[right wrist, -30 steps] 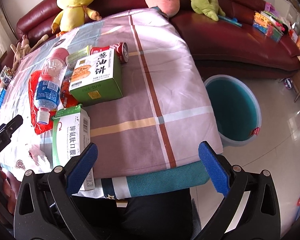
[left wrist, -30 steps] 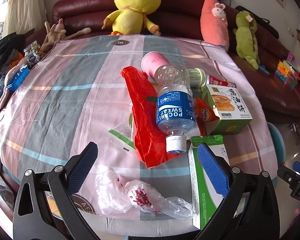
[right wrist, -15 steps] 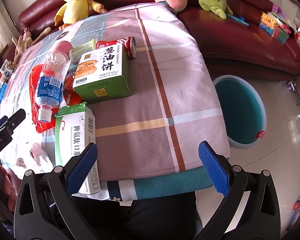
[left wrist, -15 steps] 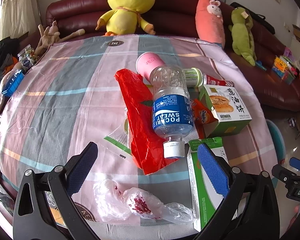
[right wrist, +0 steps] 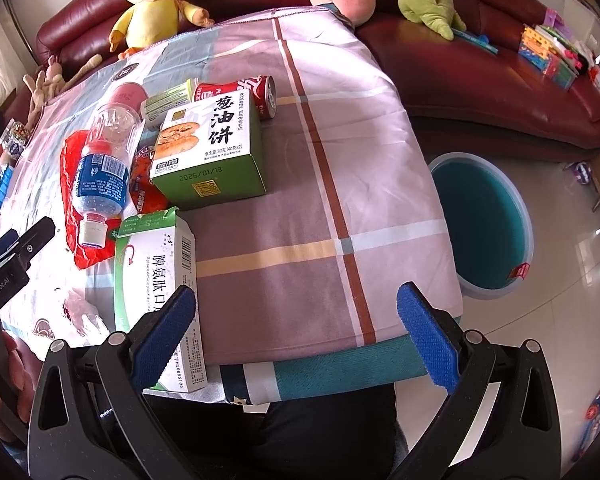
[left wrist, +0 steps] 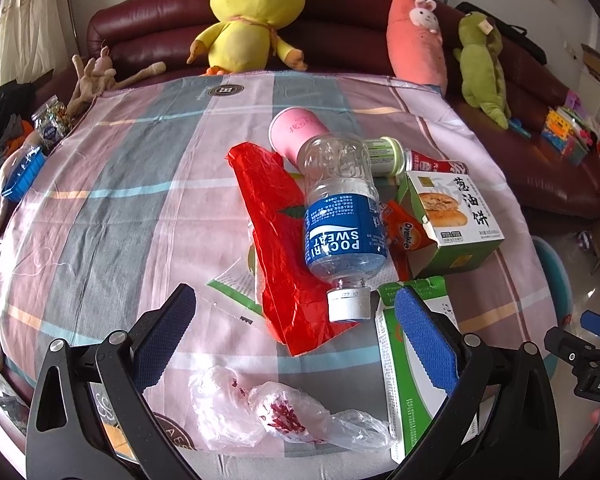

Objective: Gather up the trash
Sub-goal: 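Move both tools toward the water bottle and green-white medicine box, then grasp the medicine box with the right tool while the left tool grasps the water bottle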

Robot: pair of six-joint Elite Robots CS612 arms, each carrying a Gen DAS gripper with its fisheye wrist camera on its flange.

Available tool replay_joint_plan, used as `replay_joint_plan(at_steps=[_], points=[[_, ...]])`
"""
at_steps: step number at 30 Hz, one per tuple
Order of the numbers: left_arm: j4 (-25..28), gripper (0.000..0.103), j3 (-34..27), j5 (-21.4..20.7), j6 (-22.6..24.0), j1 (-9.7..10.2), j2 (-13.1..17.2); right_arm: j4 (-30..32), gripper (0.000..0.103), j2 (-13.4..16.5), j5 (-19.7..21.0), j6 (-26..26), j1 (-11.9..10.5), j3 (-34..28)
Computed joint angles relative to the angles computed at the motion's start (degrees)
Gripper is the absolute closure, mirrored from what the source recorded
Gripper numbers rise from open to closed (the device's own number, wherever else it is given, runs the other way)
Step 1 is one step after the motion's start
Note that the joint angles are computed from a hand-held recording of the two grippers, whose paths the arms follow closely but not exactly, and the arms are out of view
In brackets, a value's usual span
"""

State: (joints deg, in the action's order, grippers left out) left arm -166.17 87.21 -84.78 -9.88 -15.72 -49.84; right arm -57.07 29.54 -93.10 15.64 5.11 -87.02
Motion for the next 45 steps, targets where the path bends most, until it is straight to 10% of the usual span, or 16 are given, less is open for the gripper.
replay_joint_plan(at_steps=[39,41,45], points=[[2.1,0.003,-1.9,-4.4,-1.1,4.93,1.9,1.9,0.006,-3.0,9.1,-6.2,4.0,12.9],[2.7,0.003,-2.3,-5.0,-1.3,4.99,1.9,1.4,0.028,-2.4,11.0,-6.3,3.6,12.4],[3.6,0.003,-3.4,-6.8,-0.5,4.53,2.1,0.7,0.03,-1.5,13.0,-6.0,2.9,10.9]])
